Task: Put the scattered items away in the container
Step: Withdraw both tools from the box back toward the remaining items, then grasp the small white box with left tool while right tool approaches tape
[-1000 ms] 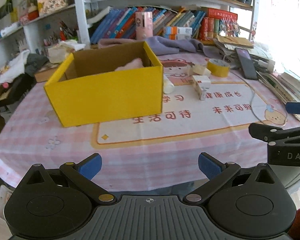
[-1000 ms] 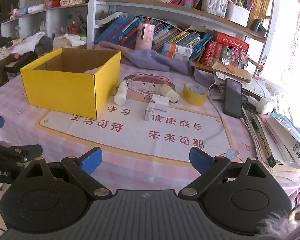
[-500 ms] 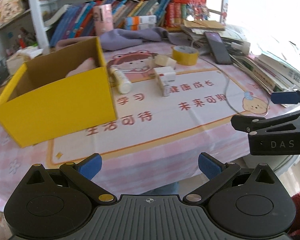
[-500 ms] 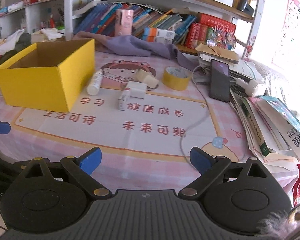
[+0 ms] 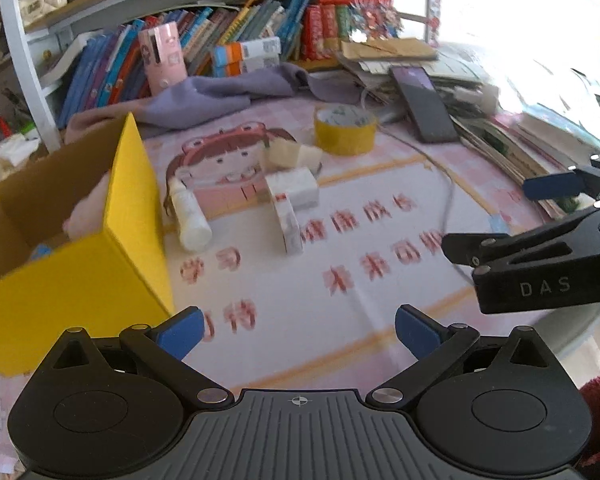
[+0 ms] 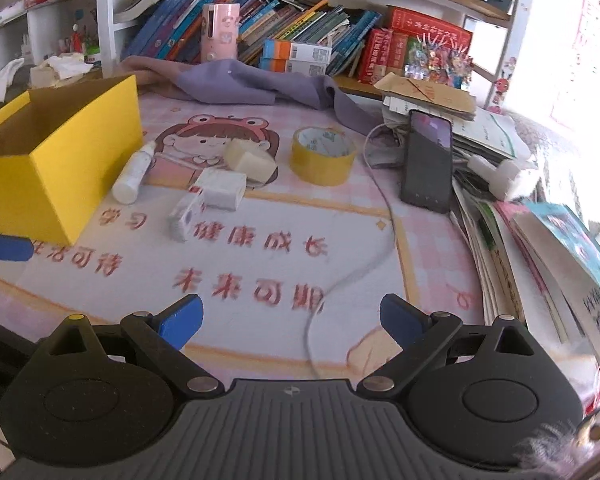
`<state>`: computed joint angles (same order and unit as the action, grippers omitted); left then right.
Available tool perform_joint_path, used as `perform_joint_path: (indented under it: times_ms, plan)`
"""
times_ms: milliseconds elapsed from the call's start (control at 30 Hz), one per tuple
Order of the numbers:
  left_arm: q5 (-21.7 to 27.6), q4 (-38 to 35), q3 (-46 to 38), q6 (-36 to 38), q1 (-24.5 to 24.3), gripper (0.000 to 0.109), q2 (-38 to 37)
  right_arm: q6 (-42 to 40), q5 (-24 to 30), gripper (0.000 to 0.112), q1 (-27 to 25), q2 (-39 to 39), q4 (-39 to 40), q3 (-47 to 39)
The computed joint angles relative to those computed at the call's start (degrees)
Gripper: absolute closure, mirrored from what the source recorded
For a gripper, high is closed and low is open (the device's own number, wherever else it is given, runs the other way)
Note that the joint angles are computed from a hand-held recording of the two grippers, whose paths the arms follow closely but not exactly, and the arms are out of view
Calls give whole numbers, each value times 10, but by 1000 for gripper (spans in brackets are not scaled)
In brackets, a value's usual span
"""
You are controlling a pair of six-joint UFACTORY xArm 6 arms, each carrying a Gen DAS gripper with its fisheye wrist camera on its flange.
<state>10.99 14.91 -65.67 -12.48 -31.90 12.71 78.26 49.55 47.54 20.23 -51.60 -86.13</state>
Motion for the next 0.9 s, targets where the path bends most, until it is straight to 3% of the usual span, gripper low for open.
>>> perform_joint_path:
  times_ms: [333, 600, 900]
  plan:
    - [88, 99, -159, -142, -14, 14, 97, -87, -128, 16, -98, 8, 24, 4]
    - [177, 166, -291, -235, -22, 36, 186, -216, -222, 16, -159, 57, 110, -29]
    - [261, 135, -417, -243, -22, 55, 275, -362, -234, 17, -209, 181, 208, -181]
